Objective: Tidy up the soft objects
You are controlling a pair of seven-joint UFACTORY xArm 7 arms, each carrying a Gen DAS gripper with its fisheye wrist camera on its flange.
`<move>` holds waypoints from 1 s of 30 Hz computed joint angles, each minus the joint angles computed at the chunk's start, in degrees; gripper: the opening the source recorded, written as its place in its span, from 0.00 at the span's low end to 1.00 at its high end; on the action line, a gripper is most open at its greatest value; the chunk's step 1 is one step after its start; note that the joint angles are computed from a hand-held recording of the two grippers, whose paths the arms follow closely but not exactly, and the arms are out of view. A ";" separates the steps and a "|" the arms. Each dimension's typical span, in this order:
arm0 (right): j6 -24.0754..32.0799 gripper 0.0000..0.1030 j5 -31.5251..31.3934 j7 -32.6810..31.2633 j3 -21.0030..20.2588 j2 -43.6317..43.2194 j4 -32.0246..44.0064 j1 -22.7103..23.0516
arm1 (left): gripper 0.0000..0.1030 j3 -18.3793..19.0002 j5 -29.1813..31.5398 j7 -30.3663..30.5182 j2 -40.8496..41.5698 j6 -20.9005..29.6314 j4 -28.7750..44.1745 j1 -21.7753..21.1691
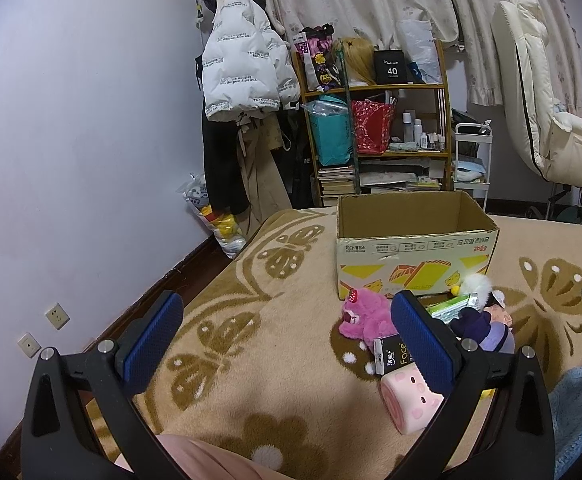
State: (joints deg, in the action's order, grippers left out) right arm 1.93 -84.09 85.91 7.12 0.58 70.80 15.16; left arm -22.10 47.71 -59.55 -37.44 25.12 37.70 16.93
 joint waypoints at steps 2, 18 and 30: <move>-0.15 1.00 0.67 -0.72 -0.06 -0.04 -0.13 -0.04 | 1.00 0.06 0.00 0.01 0.01 0.06 0.02 -0.09; 0.32 1.00 -1.69 1.71 -0.04 0.35 0.46 0.45 | 1.00 0.25 0.06 0.22 -0.66 -1.14 -1.11 0.75; 0.22 1.00 -2.99 2.87 -0.17 0.90 0.75 0.62 | 1.00 -0.05 0.41 0.25 -1.01 -2.26 -2.14 1.64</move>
State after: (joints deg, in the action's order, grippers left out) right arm 2.15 -87.08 88.78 6.95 1.48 71.55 15.78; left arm -22.15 48.12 -59.30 -38.45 22.86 35.56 18.57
